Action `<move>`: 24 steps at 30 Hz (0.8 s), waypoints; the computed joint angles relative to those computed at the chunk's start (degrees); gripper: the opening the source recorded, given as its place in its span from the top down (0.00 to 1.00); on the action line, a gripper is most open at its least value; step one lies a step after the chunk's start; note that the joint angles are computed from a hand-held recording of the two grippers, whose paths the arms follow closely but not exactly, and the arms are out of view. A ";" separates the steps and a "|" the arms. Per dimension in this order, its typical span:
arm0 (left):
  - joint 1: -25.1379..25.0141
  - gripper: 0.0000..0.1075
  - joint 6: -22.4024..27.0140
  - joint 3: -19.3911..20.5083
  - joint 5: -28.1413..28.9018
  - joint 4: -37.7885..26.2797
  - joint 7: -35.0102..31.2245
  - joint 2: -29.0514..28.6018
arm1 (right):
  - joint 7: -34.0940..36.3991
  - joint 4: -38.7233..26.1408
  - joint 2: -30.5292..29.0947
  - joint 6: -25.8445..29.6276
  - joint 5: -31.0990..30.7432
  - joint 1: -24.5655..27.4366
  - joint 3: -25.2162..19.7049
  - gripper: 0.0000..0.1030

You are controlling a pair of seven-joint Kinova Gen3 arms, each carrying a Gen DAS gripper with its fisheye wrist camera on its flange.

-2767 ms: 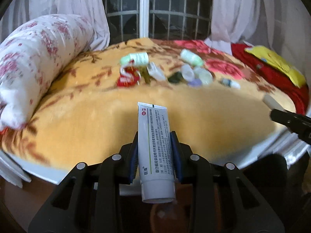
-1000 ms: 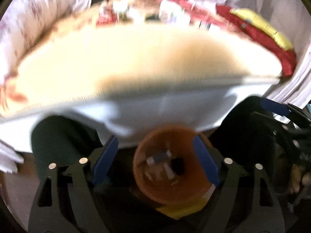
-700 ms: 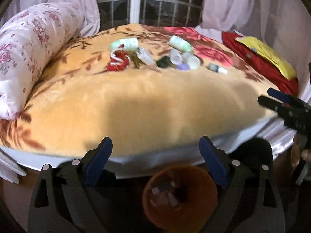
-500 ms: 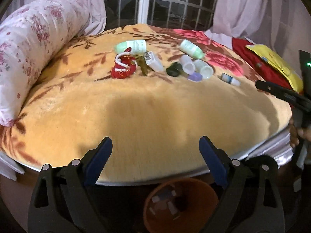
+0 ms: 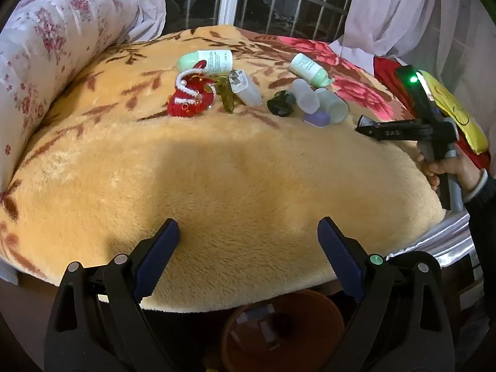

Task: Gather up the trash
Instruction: 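Grasp the eye-drop bottle with the right gripper while the left grasps the red ornament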

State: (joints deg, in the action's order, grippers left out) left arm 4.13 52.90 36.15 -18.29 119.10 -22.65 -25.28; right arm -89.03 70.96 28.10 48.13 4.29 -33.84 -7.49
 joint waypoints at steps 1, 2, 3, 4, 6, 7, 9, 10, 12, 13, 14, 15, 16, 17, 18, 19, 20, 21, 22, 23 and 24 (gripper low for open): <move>-0.02 0.18 0.05 0.05 0.04 0.03 -0.08 0.14 | -0.28 0.64 -0.34 -0.54 -0.25 0.04 -0.08 0.66; 0.04 0.18 0.03 -0.08 0.03 0.10 -0.23 0.18 | -1.19 1.92 -1.03 -1.55 0.18 -0.48 0.26 0.73; 0.05 0.18 0.05 -0.18 -0.03 0.12 -0.34 0.21 | -2.71 3.68 -1.93 -3.18 1.42 -1.53 0.99 0.77; 0.22 0.18 0.03 -0.63 -0.01 0.08 -0.72 0.28 | -3.46 4.82 -2.56 -4.27 1.99 -1.85 1.09 0.77; 0.77 0.18 -0.23 -2.11 0.18 0.02 -1.77 0.19 | -6.00 7.57 -3.95 -7.35 3.91 -2.97 1.79 0.77; 0.90 0.18 -0.38 -3.12 0.09 -0.09 -2.51 0.08 | -6.89 8.91 -4.56 -8.93 3.89 -2.70 1.64 0.77; 0.25 0.18 -0.43 -4.63 -0.97 -0.67 -3.97 0.26 | -6.99 10.67 -5.44 -11.36 2.74 -1.25 0.53 0.77; -0.10 0.18 -0.91 -5.49 -1.59 -0.77 -4.78 0.52 | -6.37 11.59 -5.78 -12.76 1.82 -0.25 -0.25 0.77; -2.40 0.18 -0.60 -6.26 -4.15 -1.77 -5.37 2.49 | -4.45 14.10 -6.76 -16.23 -0.85 2.16 -2.04 0.77; -2.84 0.18 -1.18 -7.25 -4.88 -2.00 -5.85 3.29 | -4.00 14.83 -7.06 -17.24 -1.88 2.87 -2.44 0.77; -3.04 0.18 -2.05 -9.05 -5.61 -2.31 -6.75 4.56 | -3.44 15.10 -7.14 -17.71 -2.89 3.55 -2.84 0.77; -3.10 0.18 -2.26 -10.28 -6.03 -2.79 -7.22 5.68 | -2.94 15.12 -7.14 -17.83 -3.76 4.09 -3.13 0.77; -2.85 0.18 -3.10 -12.57 -6.00 -3.51 -8.62 7.51 | -2.55 15.13 -7.10 -17.87 -4.60 4.54 -3.35 0.77; -1.96 0.18 -3.75 -15.23 -5.25 -4.31 -10.91 9.20 | -2.49 15.14 -7.06 -17.95 -4.93 4.53 -3.24 0.77; -1.45 0.18 -4.17 -17.15 -4.87 -5.14 -12.48 10.94 | -2.34 15.26 -7.10 -18.12 -5.18 4.53 -3.19 0.77; -1.02 0.18 -4.24 -18.41 -4.47 -5.80 -13.90 12.26 | -2.16 15.24 -7.05 -18.28 -5.28 4.46 -3.12 0.77; -0.14 0.18 -3.78 -19.66 -4.98 -6.76 -14.72 14.10 | -2.17 15.51 -7.18 -18.69 -5.22 4.27 -2.95 0.77; 0.03 0.18 -3.48 -19.85 -5.65 -7.28 -14.60 15.05 | -2.01 15.65 -7.21 -18.88 -5.32 4.29 -2.94 0.77; 0.43 0.18 -3.44 -20.46 -6.48 -7.94 -14.59 16.35 | -1.86 15.69 -7.21 -18.98 -5.46 4.33 -2.97 0.77; 0.84 0.18 -3.48 -21.02 -7.15 -8.34 -14.07 17.12 | -1.63 15.67 -7.15 -18.96 -5.70 4.48 -3.07 0.77; 1.19 0.18 -3.87 -21.69 -7.81 -8.51 -13.33 17.61 | -1.65 15.61 -7.15 -18.75 -5.84 4.44 -3.02 0.77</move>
